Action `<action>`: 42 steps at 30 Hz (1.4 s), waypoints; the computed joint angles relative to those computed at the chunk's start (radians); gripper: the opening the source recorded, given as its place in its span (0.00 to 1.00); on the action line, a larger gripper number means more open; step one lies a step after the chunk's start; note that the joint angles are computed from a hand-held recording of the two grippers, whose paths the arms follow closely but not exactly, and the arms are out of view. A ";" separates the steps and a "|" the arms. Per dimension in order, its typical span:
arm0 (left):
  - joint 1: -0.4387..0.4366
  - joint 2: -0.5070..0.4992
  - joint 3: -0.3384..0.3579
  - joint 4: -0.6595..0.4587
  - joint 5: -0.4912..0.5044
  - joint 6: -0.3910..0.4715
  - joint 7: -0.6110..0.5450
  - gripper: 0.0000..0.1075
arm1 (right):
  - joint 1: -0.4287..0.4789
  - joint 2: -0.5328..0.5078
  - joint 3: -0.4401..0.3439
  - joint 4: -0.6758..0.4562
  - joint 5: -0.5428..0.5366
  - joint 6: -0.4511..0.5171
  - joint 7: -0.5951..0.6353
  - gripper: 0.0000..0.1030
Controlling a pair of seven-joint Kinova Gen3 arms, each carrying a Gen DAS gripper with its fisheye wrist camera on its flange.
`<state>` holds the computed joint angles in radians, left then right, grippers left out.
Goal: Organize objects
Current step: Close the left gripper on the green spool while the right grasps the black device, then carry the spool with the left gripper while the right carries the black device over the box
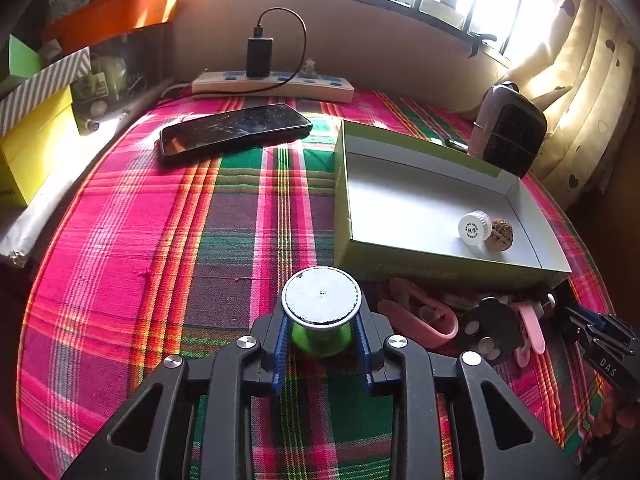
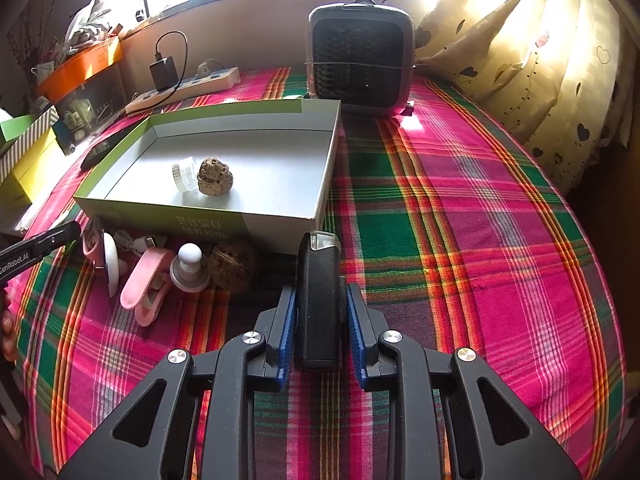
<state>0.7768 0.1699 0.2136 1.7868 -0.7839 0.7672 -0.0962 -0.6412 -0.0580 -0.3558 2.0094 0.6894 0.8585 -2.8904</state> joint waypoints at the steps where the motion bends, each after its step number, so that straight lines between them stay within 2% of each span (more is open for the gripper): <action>1: 0.000 0.000 0.000 0.000 0.000 0.000 0.002 0.24 | 0.000 -0.001 0.001 0.001 -0.001 -0.001 0.000 0.24; 5: 0.002 0.001 0.001 -0.005 -0.001 0.008 -0.001 0.23 | 0.001 -0.001 0.000 0.002 -0.001 -0.003 0.000 0.24; 8: 0.004 0.000 0.001 -0.004 -0.008 0.008 0.004 0.14 | 0.001 -0.001 0.000 0.001 -0.001 -0.002 0.000 0.24; 29: 0.007 -0.003 0.003 -0.002 -0.014 0.002 0.013 0.14 | 0.001 -0.003 -0.002 0.002 -0.001 0.000 0.000 0.24; 42: 0.005 -0.032 0.024 -0.012 -0.027 0.015 0.002 0.14 | 0.022 -0.049 -0.029 -0.009 -0.001 0.019 0.004 0.24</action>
<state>0.7820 0.1379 0.2378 1.7751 -0.8112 0.7822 -0.0940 -0.6193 -0.1066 -0.3848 2.0009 0.6887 0.8775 -2.8861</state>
